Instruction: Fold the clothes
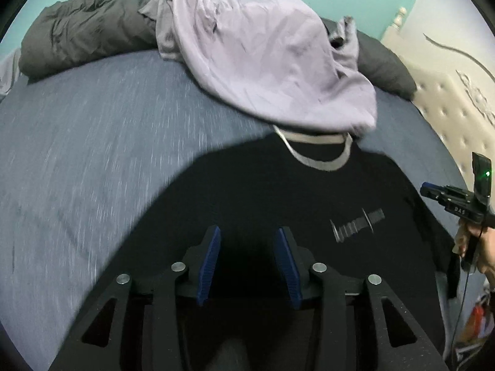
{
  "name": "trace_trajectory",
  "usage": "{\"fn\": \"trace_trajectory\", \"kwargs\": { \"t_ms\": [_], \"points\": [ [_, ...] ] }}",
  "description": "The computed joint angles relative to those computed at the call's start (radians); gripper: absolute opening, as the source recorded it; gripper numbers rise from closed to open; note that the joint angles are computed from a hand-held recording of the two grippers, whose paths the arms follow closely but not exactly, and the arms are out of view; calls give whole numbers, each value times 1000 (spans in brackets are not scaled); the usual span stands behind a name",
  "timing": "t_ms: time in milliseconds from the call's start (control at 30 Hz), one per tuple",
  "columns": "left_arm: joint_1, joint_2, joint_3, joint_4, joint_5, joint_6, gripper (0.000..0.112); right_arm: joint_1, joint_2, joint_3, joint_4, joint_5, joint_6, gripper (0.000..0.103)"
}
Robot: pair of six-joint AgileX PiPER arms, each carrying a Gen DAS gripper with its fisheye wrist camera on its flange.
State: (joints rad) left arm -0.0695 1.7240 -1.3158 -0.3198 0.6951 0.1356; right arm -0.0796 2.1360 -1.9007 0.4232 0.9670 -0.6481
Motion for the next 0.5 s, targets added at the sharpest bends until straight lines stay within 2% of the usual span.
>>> {"fn": "trace_trajectory", "kwargs": {
  "t_ms": [100, 167, 200, 300, 367, 500],
  "points": [
    [-24, -142, 152, 16, 9, -16, 44, -64, -155, 240, 72, -9, -104, 27],
    [-44, -253, 272, 1, 40, -25, 44, -113, -247, 377, 123, 5, -169, 35],
    [-51, -302, 324, -10, 54, -26, 44, -138, -291, 441, 148, 17, -198, 36],
    [-87, -424, 466, -23, 76, -53, 45, -242, -421, 634, 201, 82, -312, 36],
    [-114, -517, 579, -38, 96, -77, 47, -311, -492, 733, 214, 138, -377, 43],
    [-198, -687, 751, -10, 124, -204, 48, -432, -603, 898, 161, 215, -475, 48]
  ]
}}
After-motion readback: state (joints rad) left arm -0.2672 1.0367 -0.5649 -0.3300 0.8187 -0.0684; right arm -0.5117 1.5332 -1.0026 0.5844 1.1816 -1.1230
